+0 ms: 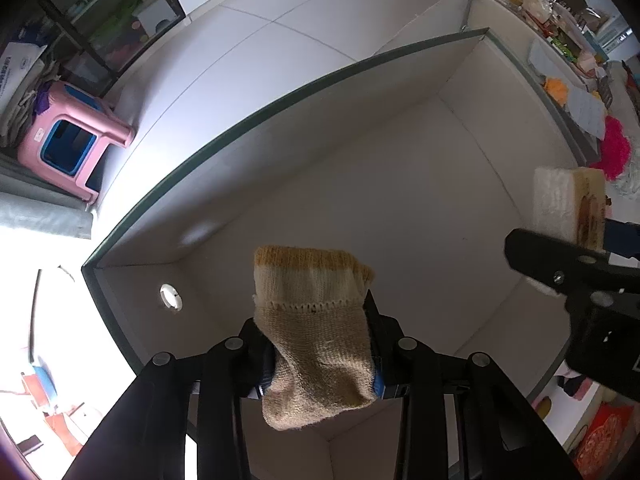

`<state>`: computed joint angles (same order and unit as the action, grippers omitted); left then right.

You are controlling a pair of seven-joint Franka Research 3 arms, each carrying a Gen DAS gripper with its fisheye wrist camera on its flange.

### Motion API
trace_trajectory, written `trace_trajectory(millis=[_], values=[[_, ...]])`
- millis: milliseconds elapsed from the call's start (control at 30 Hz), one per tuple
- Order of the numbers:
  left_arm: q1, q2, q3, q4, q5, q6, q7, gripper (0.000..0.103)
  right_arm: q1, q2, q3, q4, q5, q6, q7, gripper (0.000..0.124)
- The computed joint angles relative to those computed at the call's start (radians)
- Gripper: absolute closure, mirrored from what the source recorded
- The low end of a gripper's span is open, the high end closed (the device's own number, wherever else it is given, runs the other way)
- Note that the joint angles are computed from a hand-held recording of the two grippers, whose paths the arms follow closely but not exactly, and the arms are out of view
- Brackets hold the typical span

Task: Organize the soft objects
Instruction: 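Open left tool dropping sock into box while right tool releases tissue pack, then move left tool toward pink sponge while right tool approaches olive-yellow disc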

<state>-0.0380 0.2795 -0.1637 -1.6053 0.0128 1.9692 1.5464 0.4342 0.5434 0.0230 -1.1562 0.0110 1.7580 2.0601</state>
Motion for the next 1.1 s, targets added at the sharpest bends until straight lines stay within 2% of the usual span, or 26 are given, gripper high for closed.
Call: trace_trajectory(millis=[100, 167, 300, 333, 367, 400, 433, 533, 667, 733, 833, 1000, 1100], values=[[0.007, -0.028, -0.001, -0.043, -0.019, 0.066, -0.001, 0.021, -0.006, 0.002, 0.004, -0.002, 0.016, 0.004, -0.004, 0.045], [0.014, -0.054, -0.002, -0.08, -0.042, 0.127, 0.014, 0.019, -0.015, -0.006, 0.009, -0.02, 0.035, 0.018, -0.009, 0.043], [0.024, -0.064, -0.002, -0.083, -0.09, 0.134, 0.036, 0.019, -0.024, -0.047, 0.013, -0.092, 0.06, 0.081, -0.018, 0.036], [0.027, -0.07, -0.001, -0.091, -0.101, 0.145, 0.038, 0.019, -0.023, -0.065, 0.011, -0.121, 0.057, 0.108, -0.013, 0.026], [0.032, -0.086, 0.0, -0.109, -0.122, 0.176, 0.04, 0.019, -0.024, -0.081, 0.011, -0.146, 0.059, 0.13, -0.008, 0.021], [0.036, -0.105, 0.001, -0.13, -0.14, 0.205, 0.041, 0.015, -0.026, -0.102, 0.011, -0.181, 0.062, 0.165, -0.003, 0.021], [0.035, -0.125, 0.002, -0.151, -0.145, 0.229, 0.041, 0.0, -0.03, -0.124, 0.013, -0.216, 0.07, 0.202, 0.002, 0.021], [0.041, -0.189, 0.007, -0.226, -0.206, 0.362, 0.081, 0.0, -0.041, -0.178, 0.015, -0.296, 0.083, 0.284, 0.021, 0.021], [0.031, -0.223, 0.012, -0.245, -0.257, 0.421, 0.143, 0.0, -0.052, -0.27, 0.015, -0.419, 0.081, 0.403, 0.074, 0.021], [0.024, -0.225, 0.013, -0.236, -0.276, 0.403, 0.175, 0.0, -0.057, -0.319, 0.015, -0.483, 0.073, 0.459, 0.109, 0.021], [0.009, -0.201, 0.009, -0.184, -0.257, 0.325, 0.184, 0.0, -0.071, -0.404, 0.021, -0.589, 0.067, 0.514, 0.145, 0.021], [-0.023, -0.188, -0.021, -0.128, -0.262, 0.151, 0.27, 0.0, -0.102, -0.542, 0.037, -0.758, 0.071, 0.521, 0.202, 0.021], [-0.051, -0.205, -0.035, -0.139, -0.258, 0.091, 0.32, 0.0, -0.128, -0.646, 0.047, -0.889, 0.066, 0.517, 0.275, 0.021]])
